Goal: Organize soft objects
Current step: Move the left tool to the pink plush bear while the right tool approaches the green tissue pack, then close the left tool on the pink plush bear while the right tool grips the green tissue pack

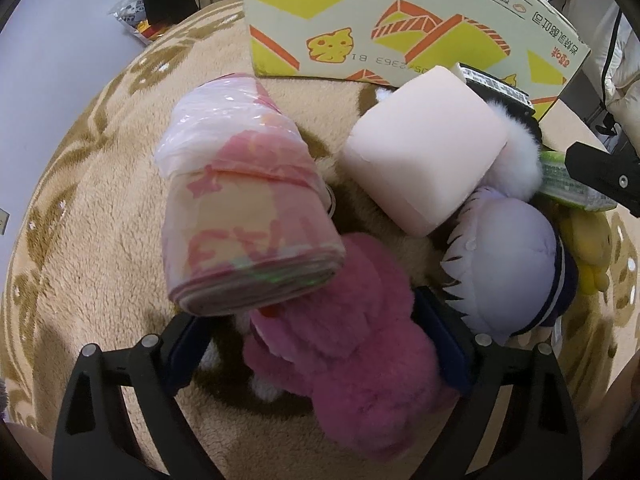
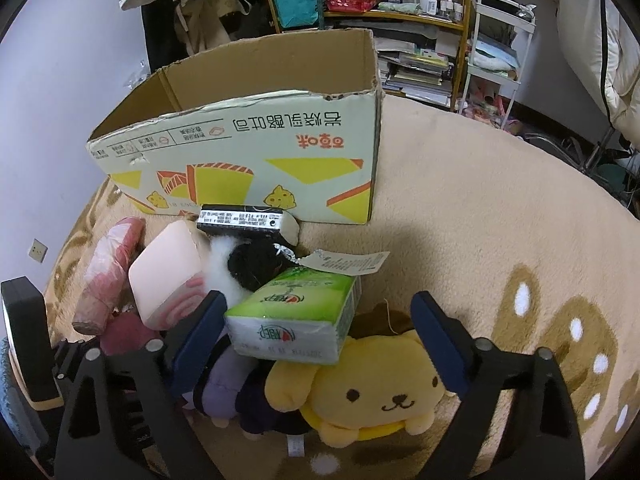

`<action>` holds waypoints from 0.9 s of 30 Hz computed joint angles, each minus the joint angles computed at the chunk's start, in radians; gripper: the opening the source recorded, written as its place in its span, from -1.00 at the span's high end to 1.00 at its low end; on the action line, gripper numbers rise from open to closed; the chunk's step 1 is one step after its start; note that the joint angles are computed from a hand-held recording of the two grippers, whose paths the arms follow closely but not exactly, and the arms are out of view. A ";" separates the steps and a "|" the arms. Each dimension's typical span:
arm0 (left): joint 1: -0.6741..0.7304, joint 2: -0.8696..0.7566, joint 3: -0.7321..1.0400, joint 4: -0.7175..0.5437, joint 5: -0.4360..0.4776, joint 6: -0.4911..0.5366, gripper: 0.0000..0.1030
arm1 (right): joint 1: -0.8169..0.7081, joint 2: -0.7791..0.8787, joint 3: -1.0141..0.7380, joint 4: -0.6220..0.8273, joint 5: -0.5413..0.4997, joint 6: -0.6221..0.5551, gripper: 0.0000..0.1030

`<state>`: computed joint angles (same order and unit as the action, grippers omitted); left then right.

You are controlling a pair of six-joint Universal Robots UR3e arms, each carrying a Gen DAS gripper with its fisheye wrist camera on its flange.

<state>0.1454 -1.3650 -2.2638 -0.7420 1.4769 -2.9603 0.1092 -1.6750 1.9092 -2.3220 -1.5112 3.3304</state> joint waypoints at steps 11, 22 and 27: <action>-0.034 0.007 -0.009 0.009 0.030 -0.019 -0.80 | 0.033 0.012 -0.015 0.001 -0.066 -0.002 -0.78; -0.078 -0.056 0.033 0.012 0.076 -0.044 -0.85 | 0.021 0.003 -0.013 0.014 -0.038 -0.015 -0.51; -0.066 -0.050 0.024 0.015 0.067 -0.033 -0.85 | 0.026 0.005 -0.016 0.013 -0.046 -0.009 -0.51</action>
